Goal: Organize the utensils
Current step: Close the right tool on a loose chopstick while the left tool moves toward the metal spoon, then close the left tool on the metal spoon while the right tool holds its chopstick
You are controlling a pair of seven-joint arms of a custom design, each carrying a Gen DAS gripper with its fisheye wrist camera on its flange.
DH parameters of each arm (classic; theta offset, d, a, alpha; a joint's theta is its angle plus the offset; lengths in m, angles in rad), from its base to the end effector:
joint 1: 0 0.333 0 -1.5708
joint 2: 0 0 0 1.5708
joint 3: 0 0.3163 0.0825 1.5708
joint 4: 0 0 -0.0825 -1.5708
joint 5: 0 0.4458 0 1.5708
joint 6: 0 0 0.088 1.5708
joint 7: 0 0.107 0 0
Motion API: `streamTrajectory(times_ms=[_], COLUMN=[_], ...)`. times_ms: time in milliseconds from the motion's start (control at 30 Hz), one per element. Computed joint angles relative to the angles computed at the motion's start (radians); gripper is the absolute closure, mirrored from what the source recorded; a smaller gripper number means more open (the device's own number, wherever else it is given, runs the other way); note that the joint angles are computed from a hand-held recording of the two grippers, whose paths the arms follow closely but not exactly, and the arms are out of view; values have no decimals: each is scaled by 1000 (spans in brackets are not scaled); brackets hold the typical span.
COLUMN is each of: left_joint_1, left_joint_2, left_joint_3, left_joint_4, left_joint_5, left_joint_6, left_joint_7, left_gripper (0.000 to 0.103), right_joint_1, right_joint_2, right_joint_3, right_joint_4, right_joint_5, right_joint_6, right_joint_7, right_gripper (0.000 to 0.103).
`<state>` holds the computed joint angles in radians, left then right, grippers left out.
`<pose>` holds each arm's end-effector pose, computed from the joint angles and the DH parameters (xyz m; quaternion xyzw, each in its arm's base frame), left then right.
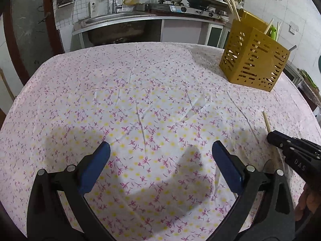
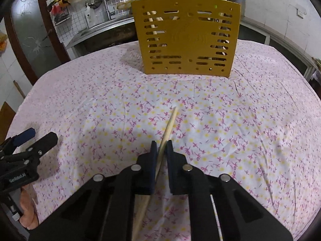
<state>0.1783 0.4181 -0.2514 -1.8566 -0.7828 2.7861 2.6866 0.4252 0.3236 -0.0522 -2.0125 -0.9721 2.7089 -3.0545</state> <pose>0.7185 -0.0080 0.3079 -0.4924 0.7983 -0.3131 0.1492 0.6109 0.2711 0.2785 -0.5024 0.8027 -0.2340 0.2204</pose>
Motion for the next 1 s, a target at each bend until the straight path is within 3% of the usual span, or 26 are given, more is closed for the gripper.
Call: streamTrajectory(times_ms=[233, 533, 667, 767, 867, 1000], left_joint_1=[-1, -100, -126, -162, -189, -190], left_joint_2=[-101, -219, -271, -292, -274, -241], left_joint_3=[-14, 36, 45, 58, 74, 75], left_joint_4=[-92, -237, -297, -332, -326, -291], left_joint_5=[-79, -96, -143, -96, 3, 59], left_joint_6=[-68, -122, -122, -94, -88, -89], left_joint_7=[61, 36, 89, 88, 25, -34], left_gripper=[5, 7, 10, 22, 46, 50], right_joint_1=[-42, -155, -184, -199, -206, -205], right_joint_2=[-121, -248, -274, -281, -281, -288], right_joint_3=[-13, 22, 43, 52, 58, 68], right_joint_4=[-136, -295, -328, -340, -341, -341], right_joint_5=[-109, -201, -232, -248, -258, -256], right_joint_6=[34, 49, 50, 56, 63, 49], right_joint_7=[93, 176, 206, 229, 241, 226], right_gripper=[97, 97, 97, 97, 97, 97])
